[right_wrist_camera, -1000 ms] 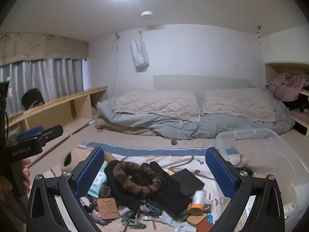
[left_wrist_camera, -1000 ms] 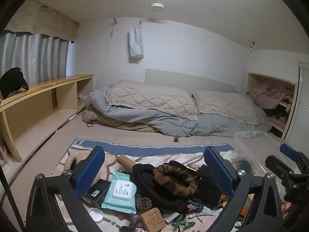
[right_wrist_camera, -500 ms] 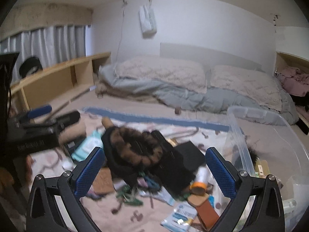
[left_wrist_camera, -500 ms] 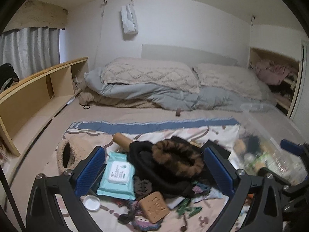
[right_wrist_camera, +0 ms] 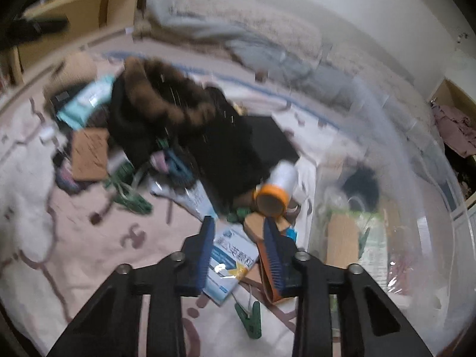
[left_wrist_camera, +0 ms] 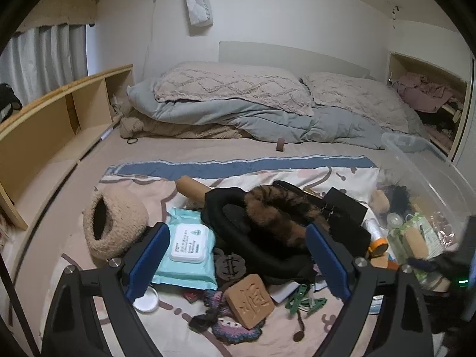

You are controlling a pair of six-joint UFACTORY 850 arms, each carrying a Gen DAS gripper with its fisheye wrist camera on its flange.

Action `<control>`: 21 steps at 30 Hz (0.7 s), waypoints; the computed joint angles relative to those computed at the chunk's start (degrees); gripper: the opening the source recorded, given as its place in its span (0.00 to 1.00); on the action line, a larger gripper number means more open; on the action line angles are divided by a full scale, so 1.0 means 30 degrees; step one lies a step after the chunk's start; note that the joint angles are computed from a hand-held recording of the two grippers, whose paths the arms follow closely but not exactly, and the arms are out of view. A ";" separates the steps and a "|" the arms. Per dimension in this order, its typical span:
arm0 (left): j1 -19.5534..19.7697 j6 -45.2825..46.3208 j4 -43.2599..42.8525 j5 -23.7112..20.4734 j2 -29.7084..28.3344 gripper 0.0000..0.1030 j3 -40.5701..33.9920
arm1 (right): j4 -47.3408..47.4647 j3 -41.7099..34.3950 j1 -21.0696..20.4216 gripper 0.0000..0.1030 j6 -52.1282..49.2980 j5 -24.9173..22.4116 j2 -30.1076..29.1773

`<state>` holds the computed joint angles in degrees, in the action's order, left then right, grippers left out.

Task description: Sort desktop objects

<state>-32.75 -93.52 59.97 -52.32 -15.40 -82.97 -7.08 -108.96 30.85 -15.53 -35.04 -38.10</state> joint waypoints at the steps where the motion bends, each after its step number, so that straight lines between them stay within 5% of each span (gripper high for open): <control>1: -0.0006 -0.0003 0.0026 -0.0013 -0.0052 0.91 -0.0091 | -0.0198 -0.0616 -0.0008 0.24 0.0294 -0.0557 -0.0535; 5: -0.0075 -0.0123 0.0163 -0.0084 -0.0214 0.91 -0.0336 | 0.0835 -0.3610 -0.0352 0.11 0.0574 -0.3080 -0.2752; 15: 0.0232 -0.0532 0.0277 0.0458 -0.0295 0.91 -0.0466 | 0.2501 -0.7605 -0.0845 0.10 0.0919 -0.6112 -0.5810; 18: 0.0258 -0.0497 0.0138 0.0522 -0.0318 0.91 -0.0496 | 0.3288 -0.7238 -0.0931 0.10 0.0362 -0.6820 -0.5894; 21: 0.0149 -0.0329 0.0198 0.0349 -0.0261 0.91 -0.0457 | 0.2511 -0.4231 -0.0728 0.10 -0.0081 -0.4794 -0.4267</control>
